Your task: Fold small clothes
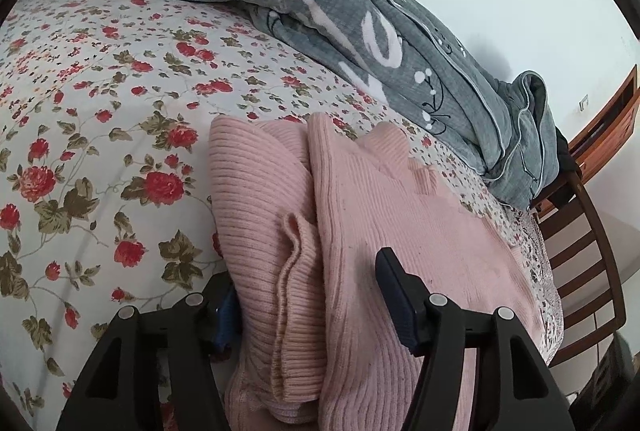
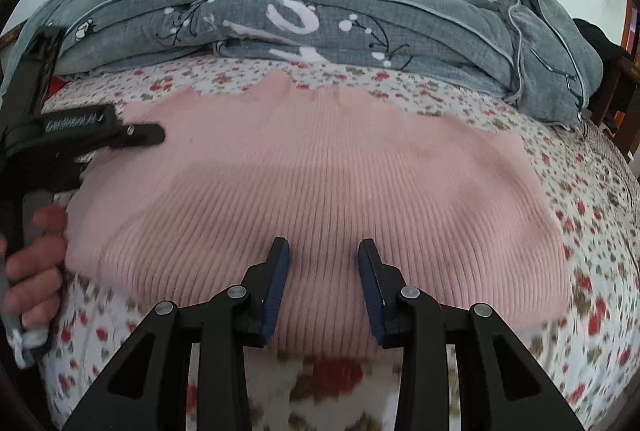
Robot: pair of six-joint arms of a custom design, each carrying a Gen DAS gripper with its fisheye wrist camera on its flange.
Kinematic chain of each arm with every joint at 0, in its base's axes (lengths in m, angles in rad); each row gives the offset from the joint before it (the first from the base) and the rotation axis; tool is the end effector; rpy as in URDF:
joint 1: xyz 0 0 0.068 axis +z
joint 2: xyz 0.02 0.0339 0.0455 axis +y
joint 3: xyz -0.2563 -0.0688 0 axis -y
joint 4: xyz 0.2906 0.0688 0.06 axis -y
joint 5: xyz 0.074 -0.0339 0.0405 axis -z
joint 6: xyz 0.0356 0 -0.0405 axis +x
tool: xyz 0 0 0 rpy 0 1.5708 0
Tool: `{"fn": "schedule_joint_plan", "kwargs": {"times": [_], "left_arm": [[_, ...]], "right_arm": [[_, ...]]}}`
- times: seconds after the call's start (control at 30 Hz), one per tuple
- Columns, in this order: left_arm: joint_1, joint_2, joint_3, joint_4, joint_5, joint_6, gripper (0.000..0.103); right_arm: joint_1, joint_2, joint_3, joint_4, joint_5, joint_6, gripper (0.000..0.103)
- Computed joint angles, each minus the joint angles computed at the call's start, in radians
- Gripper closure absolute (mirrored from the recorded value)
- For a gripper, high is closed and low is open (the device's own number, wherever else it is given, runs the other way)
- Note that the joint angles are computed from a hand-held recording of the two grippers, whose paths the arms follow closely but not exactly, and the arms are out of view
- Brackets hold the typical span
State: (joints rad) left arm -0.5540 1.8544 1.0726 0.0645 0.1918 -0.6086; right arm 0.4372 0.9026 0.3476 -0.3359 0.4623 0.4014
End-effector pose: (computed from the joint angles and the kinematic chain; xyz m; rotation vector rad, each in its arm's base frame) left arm 0.3556 -0.2279 0.1258 0.0396 2.4115 -0.7953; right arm 0.1937 0.0730 0.1302 0.1528 2.3417 -0.1660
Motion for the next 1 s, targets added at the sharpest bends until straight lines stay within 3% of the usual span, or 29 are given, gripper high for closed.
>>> {"fn": "schedule_joint_plan", "kwargs": {"times": [0.27, 0.6, 0.8, 1.0], "left_arm": [[-0.002, -0.003, -0.004, 0.001, -0.002, 0.009, 0.043], [0.001, -0.033, 0.020, -0.147, 0.054, 0.078, 0.044], [-0.002, -0.058, -0.038, -0.085, 0.054, 0.084, 0.043], [-0.001, -0.024, -0.012, -0.056, 0.042, 0.054, 0.045]], "right_arm": [[0.035, -0.067, -0.053, -0.006, 0.018, 0.043, 0.069], [0.079, -0.061, -0.106, 0.095, 0.095, 0.021, 0.067], [0.073, -0.081, -0.119, 0.107, 0.090, 0.013, 0.067], [0.057, -0.100, -0.129, 0.112, 0.060, 0.010, 0.066]]}}
